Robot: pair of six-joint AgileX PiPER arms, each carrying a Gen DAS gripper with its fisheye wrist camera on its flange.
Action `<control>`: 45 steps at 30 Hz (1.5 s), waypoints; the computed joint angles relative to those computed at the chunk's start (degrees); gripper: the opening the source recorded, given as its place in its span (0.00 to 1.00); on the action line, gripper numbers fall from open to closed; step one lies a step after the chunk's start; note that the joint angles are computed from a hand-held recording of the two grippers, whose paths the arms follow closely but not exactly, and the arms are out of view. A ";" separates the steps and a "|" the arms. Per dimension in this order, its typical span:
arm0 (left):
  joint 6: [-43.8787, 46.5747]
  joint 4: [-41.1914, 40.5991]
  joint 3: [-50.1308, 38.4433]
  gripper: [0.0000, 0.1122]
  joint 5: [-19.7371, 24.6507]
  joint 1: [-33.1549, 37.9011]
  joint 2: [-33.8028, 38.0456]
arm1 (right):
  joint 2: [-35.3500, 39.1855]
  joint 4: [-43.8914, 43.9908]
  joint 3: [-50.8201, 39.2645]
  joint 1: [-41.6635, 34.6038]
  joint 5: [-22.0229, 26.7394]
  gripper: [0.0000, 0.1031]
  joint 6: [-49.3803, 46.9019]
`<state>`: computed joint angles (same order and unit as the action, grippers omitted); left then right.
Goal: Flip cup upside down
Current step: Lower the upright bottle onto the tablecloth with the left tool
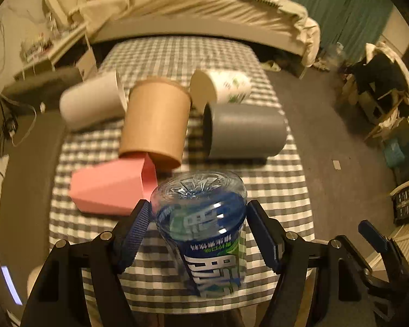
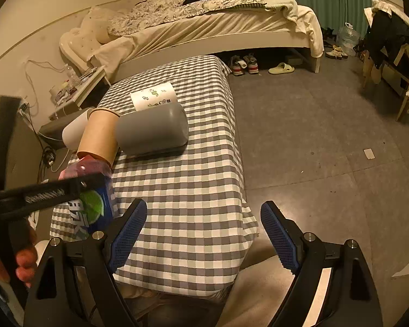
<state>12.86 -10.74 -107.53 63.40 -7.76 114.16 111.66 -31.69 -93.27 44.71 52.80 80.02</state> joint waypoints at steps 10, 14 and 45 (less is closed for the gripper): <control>6.03 0.50 18.15 0.66 -12.68 -1.32 -10.97 | -1.96 -2.42 1.79 1.59 2.81 0.83 3.26; 6.86 0.58 22.71 0.67 -16.46 -2.04 -13.30 | -2.83 -2.62 3.15 1.44 3.48 0.83 4.47; 18.90 -17.00 26.20 0.67 -14.23 4.44 -21.75 | -1.49 -7.18 -6.86 7.96 14.69 0.83 3.17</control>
